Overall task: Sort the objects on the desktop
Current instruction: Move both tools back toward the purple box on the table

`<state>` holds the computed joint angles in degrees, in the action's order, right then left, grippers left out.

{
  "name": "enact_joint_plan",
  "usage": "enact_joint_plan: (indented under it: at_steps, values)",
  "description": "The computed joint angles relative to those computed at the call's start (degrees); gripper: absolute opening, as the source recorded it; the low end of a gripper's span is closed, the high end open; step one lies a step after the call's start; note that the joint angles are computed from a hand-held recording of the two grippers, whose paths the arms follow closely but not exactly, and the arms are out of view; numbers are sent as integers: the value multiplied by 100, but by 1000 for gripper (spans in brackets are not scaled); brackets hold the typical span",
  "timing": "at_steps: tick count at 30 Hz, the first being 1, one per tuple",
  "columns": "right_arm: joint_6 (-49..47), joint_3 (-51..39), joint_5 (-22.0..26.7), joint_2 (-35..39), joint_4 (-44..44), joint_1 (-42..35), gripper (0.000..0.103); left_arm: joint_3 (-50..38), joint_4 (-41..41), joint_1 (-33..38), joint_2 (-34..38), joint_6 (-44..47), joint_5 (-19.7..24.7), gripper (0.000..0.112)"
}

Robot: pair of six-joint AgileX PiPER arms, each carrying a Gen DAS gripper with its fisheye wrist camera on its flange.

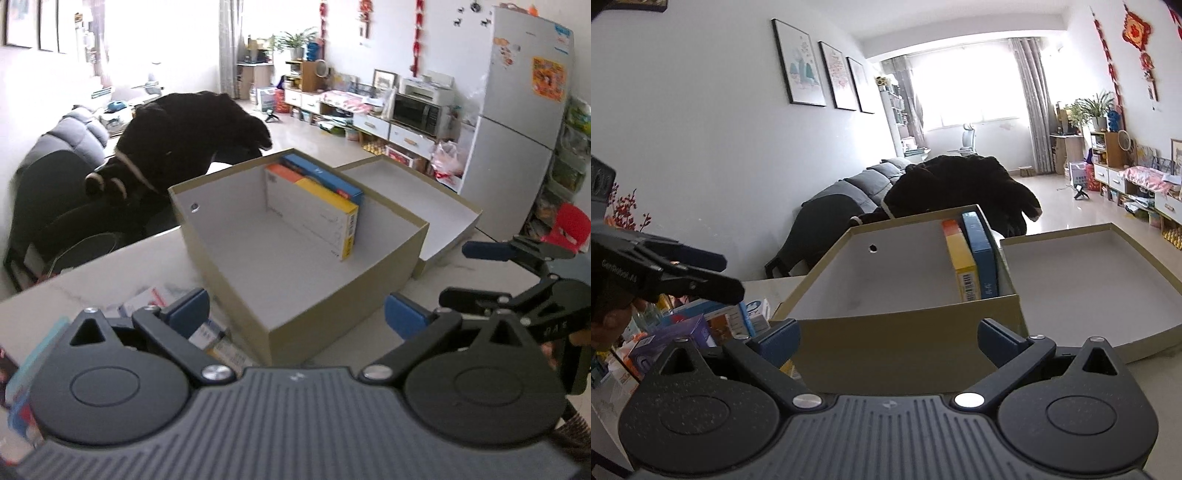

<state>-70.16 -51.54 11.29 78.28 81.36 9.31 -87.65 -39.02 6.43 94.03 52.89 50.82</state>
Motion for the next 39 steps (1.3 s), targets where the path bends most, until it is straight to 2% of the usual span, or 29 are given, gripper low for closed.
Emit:
enact_joint_plan:
  at_steps: [5,7,11,15,20,21,25,28,30,32,36,39]
  values:
    - [960,7,-206,-117,-1001,369,102,1008,-144,280,-559,-2,-571,103]
    - [1376,22,-296,-145,-1431,521,102,1271,-324,428,-687,-13,-631,103]
    - [1043,85,-380,-154,-1151,731,102,1859,-655,769,-1072,-21,-786,103]
    - [1670,-87,-237,-40,-1798,834,102,2503,-692,952,-1628,-97,-1330,103]
    - [1772,-276,-461,88,-2182,1147,102,3405,-431,1120,-2404,-623,-2273,103]
    - [1746,-308,-515,115,-2195,1208,102,3554,-481,1201,-2514,-645,-2376,103]
    - [1617,-441,-211,258,-2028,1243,102,3874,-302,1448,-2660,-930,-2636,103]
    - [2101,-528,-268,356,-2513,1421,102,3889,384,1444,-2586,-1485,-2820,103]
    - [2053,-542,-332,375,-2433,1528,102,3964,568,1499,-2623,-1562,-2932,103]
    - [1621,-559,-311,404,-1964,1593,102,4028,421,1556,-2616,-1371,-3047,103]
    - [612,-594,-270,508,-991,1729,102,4177,-622,1943,-2575,-369,-2996,103]
    - [502,-777,-134,732,-983,1851,102,4261,-1259,2203,-2483,193,-3001,103]
